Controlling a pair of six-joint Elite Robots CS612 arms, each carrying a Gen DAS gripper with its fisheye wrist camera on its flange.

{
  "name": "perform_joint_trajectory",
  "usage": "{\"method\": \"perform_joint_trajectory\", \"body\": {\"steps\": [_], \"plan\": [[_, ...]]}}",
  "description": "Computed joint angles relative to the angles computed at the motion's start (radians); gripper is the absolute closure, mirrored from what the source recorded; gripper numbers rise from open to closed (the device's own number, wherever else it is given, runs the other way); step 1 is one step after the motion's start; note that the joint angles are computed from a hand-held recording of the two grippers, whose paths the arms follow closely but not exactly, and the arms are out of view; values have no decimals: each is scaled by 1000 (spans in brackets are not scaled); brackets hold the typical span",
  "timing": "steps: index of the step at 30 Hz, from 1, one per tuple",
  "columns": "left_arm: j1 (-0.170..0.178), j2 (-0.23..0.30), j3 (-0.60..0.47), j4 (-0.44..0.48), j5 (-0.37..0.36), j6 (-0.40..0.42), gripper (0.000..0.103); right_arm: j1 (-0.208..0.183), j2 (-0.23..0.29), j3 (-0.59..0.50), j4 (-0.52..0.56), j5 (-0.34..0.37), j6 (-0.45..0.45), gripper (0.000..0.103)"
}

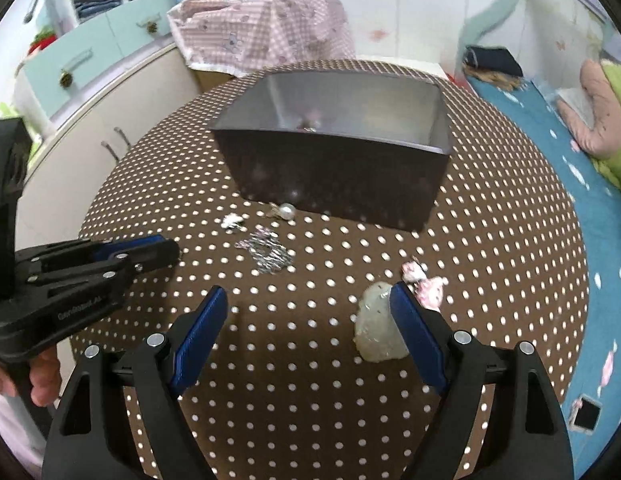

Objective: Organize jewelry
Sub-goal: 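Grasp the silver chain earring with the right tool while the left tool holds the pearl earring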

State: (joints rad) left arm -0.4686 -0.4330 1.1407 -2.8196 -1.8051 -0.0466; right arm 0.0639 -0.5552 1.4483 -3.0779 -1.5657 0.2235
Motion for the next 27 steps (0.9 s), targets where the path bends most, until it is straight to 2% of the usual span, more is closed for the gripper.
{"method": "perform_joint_trajectory", "body": {"steps": [5,9,11,13,14,16,20,23,27], "plan": [[16,2,-15,31,-55,-39,91,12,23,-32,-44,14,-116,22],[27,-2,-15,19,-73,-47,91,22,48,-84,1,-44,-139,25],[34,-2,-20,19,-85,-51,91,22,56,-98,8,-47,-140,37],[38,-1,-27,26,-88,-53,91,24,69,-122,24,-67,-150,55],[42,0,-33,38,-100,-57,91,25,74,-130,29,-74,-159,58],[49,6,-47,54,-146,-65,91,18,77,-137,27,-32,-155,82],[51,4,-43,31,-154,-74,91,22,75,-134,25,-39,-180,92],[50,-3,-30,27,-161,-75,91,18,62,-110,12,-25,-159,97],[43,-13,-14,20,-146,-66,91,13,40,-70,-30,-33,-122,98]]}}
